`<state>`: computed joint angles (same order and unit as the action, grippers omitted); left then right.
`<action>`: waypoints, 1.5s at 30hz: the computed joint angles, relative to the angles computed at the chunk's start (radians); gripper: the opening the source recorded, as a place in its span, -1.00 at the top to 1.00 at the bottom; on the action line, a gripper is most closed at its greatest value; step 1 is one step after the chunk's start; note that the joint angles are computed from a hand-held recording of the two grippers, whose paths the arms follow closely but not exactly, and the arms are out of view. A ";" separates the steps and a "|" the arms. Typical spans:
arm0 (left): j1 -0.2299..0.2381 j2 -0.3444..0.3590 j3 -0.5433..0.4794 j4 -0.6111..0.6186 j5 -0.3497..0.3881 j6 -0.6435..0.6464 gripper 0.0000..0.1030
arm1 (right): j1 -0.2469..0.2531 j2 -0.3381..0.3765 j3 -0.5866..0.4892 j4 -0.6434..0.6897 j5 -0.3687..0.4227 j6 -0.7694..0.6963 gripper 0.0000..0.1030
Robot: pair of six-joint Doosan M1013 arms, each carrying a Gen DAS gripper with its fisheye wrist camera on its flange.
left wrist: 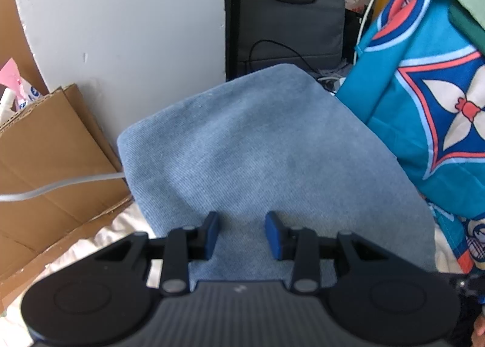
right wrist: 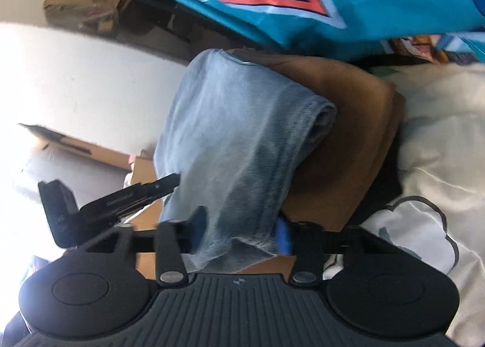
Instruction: Fold clothes
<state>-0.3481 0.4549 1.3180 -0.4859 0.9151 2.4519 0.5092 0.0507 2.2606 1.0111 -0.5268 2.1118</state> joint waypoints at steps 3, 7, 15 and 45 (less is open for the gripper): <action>0.001 0.002 -0.004 -0.001 0.007 0.004 0.26 | 0.003 -0.008 0.019 -0.066 -0.020 0.069 0.56; 0.004 0.009 -0.015 -0.003 0.024 0.003 0.26 | 0.006 -0.032 0.026 -0.066 -0.018 0.039 0.57; 0.003 0.002 -0.001 -0.012 0.005 -0.003 0.26 | 0.013 -0.003 0.034 -0.070 -0.039 0.196 0.00; 0.035 -0.074 0.103 -0.009 0.062 0.055 0.31 | 0.037 -0.020 0.002 0.096 -0.024 -0.028 0.15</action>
<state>-0.3128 0.3809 1.4207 -0.4946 0.9768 2.5072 0.5461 0.0304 2.2631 1.1066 -0.5509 2.0837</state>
